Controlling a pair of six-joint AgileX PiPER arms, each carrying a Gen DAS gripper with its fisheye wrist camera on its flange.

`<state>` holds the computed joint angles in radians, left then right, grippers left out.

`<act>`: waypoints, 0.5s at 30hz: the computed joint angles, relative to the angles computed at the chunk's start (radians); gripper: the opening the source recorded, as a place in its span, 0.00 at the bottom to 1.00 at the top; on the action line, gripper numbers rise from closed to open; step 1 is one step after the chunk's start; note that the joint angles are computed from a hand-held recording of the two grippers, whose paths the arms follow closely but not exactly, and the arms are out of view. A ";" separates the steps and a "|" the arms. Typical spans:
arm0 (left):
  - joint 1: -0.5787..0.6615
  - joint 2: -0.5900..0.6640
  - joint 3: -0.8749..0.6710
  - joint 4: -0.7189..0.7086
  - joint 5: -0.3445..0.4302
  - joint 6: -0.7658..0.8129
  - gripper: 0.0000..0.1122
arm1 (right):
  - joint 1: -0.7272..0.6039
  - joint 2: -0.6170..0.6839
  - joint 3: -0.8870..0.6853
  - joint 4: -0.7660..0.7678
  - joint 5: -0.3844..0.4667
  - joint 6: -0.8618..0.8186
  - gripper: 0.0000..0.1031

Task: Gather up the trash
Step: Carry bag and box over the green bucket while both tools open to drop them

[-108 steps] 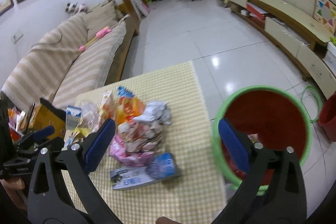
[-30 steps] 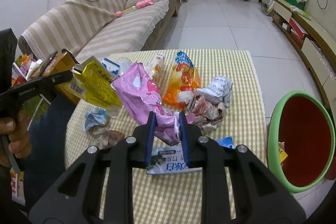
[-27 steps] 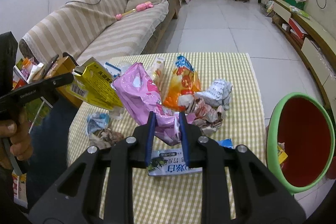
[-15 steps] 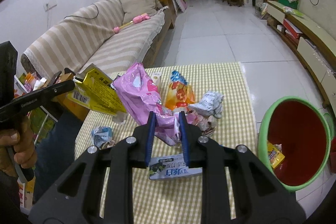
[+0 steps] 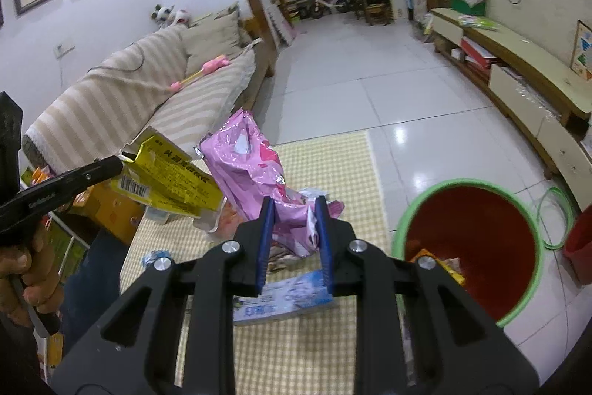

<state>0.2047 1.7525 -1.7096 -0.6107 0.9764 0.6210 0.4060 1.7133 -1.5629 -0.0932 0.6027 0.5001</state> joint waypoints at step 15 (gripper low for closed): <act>-0.298 0.043 -0.119 0.062 -0.013 -0.140 0.01 | -0.217 -0.181 0.201 -0.009 -0.031 0.000 0.22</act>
<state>-0.0932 1.7957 -1.8282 -0.5484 0.9631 0.4814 0.1894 1.5327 -1.3621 -0.1018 0.5718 0.5004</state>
